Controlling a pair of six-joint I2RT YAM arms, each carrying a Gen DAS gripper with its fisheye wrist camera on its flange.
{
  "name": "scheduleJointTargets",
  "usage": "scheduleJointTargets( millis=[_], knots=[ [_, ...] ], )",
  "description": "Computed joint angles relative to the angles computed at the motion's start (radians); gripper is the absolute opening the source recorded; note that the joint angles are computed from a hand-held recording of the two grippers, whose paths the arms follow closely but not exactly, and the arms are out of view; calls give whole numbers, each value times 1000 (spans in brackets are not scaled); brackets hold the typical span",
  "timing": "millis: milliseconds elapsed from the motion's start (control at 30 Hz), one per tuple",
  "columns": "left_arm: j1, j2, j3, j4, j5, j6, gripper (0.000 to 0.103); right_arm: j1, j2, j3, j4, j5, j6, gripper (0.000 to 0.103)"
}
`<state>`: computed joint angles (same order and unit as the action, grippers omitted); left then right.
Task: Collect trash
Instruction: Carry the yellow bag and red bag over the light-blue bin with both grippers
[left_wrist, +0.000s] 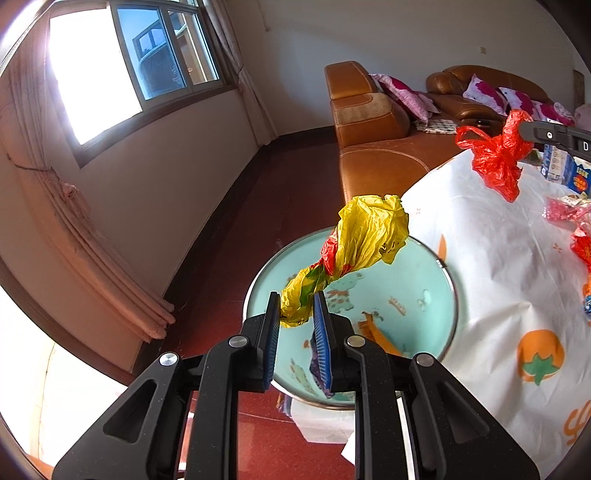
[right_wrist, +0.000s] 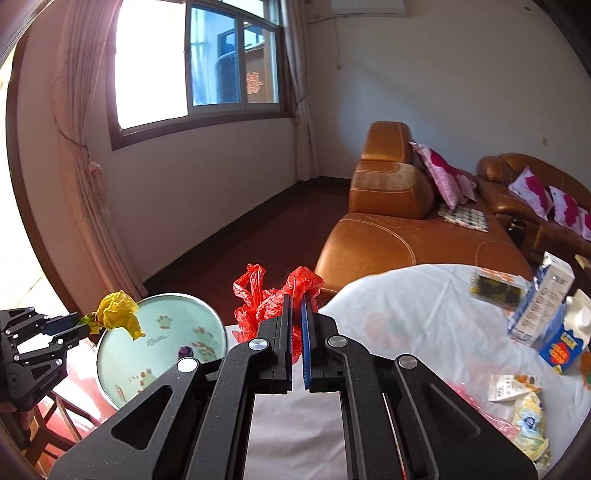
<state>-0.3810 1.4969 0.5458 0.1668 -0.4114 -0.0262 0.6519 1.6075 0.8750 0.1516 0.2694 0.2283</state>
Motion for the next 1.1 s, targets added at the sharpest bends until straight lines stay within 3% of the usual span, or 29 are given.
scheduleJointTargets(
  millis=[667,1100],
  knots=[
    [85,-6,-26,-1,-57,46,18,89,223,197,-22,-1,-52,5],
    [74,22,-16,13,-79,40,19,115,279,241,-36,4,-77,5]
  ],
)
